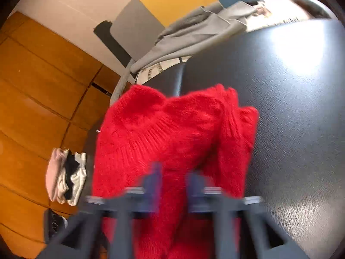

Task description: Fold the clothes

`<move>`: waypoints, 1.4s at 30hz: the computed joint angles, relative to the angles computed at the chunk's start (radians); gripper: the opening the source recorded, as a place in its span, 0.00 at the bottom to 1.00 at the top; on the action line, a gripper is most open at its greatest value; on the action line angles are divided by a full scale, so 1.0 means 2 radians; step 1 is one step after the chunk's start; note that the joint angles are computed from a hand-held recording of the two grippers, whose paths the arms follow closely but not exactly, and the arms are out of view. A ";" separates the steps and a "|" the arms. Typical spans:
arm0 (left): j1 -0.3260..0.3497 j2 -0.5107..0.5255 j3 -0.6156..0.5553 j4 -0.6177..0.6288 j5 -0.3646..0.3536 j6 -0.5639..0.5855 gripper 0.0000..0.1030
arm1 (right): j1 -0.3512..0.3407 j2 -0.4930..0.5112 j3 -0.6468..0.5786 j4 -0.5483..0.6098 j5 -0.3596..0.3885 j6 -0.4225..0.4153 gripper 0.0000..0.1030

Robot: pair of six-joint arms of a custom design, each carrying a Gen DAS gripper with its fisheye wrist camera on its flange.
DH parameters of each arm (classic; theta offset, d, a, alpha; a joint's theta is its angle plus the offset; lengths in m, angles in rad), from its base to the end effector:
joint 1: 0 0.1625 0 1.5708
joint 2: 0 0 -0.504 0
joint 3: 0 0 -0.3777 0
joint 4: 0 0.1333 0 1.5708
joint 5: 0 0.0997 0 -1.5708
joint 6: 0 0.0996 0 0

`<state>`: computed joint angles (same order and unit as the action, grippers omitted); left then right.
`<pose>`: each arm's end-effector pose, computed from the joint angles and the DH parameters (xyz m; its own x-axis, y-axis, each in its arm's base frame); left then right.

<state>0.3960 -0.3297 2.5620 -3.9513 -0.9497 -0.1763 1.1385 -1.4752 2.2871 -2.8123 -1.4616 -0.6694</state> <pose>-0.2541 -0.3135 -0.0377 -0.5469 0.6391 -0.5407 0.8294 0.5014 -0.2463 -0.0534 -0.4598 0.3417 -0.9591 -0.2180 0.1808 -0.2732 0.8802 -0.3881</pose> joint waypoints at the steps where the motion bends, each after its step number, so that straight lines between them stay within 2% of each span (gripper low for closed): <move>1: 0.000 -0.001 0.000 0.000 -0.001 0.006 0.11 | 0.015 0.003 0.005 -0.018 -0.024 -0.015 0.11; 4: 0.002 -0.006 -0.003 0.022 -0.006 0.019 0.11 | 0.067 0.009 0.021 -0.086 -0.100 -0.071 0.09; 7: 0.005 -0.005 -0.005 0.030 -0.015 0.025 0.12 | 0.093 -0.013 0.026 -0.139 -0.108 -0.104 0.09; 10: 0.007 -0.005 -0.006 0.031 -0.022 0.026 0.12 | 0.089 -0.007 0.014 -0.164 -0.118 -0.099 0.09; 13: 0.004 -0.020 -0.005 0.066 -0.031 0.027 0.12 | 0.056 0.023 0.001 -0.155 -0.141 -0.064 0.09; 15: 0.019 -0.041 0.003 0.064 -0.064 0.010 0.12 | 0.030 0.030 0.002 -0.147 -0.129 -0.047 0.09; 16: 0.029 -0.051 0.009 0.055 -0.083 -0.002 0.12 | 0.016 0.028 0.005 -0.143 -0.112 -0.038 0.09; 19: 0.057 -0.072 0.020 -0.004 -0.119 -0.032 0.12 | -0.012 0.013 0.009 -0.133 -0.065 -0.023 0.10; 21: 0.074 -0.081 0.012 -0.041 -0.116 -0.042 0.12 | -0.019 0.012 0.009 -0.131 -0.054 -0.014 0.10; 24: 0.101 -0.091 -0.018 -0.075 -0.082 -0.058 0.12 | -0.033 -0.003 0.013 -0.114 -0.032 -0.015 0.10; 26: 0.130 -0.096 -0.045 -0.082 -0.075 -0.080 0.18 | -0.060 -0.029 0.018 -0.078 0.024 -0.020 0.10; 28: 0.155 -0.099 -0.072 -0.062 -0.074 -0.100 0.18 | -0.081 -0.057 0.029 -0.051 0.067 -0.039 0.10; 29: 0.166 -0.100 -0.087 -0.043 -0.079 -0.103 0.18 | -0.089 -0.067 0.033 -0.045 0.071 -0.046 0.10; 33: 0.197 -0.108 -0.144 0.060 -0.129 -0.080 0.18 | -0.118 -0.079 0.044 -0.039 0.043 -0.060 0.10; 36: 0.206 -0.111 -0.186 0.142 -0.152 -0.055 0.19 | -0.145 -0.086 0.061 -0.044 0.054 -0.084 0.10; 38: 0.213 -0.108 -0.213 0.185 -0.178 -0.041 0.22 | -0.148 -0.093 0.072 -0.057 0.053 -0.104 0.10; 40: 0.213 -0.098 -0.240 0.223 -0.183 -0.033 0.22 | -0.138 -0.091 0.079 -0.081 0.035 -0.122 0.10; 42: 0.206 -0.085 -0.257 0.230 -0.183 -0.029 0.22 | -0.127 -0.085 0.075 -0.082 0.025 -0.116 0.10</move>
<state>0.8083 -0.5006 2.0490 -3.4919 -1.3162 -0.2345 0.8840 -1.6456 2.4365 -2.9767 -1.4117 -0.9020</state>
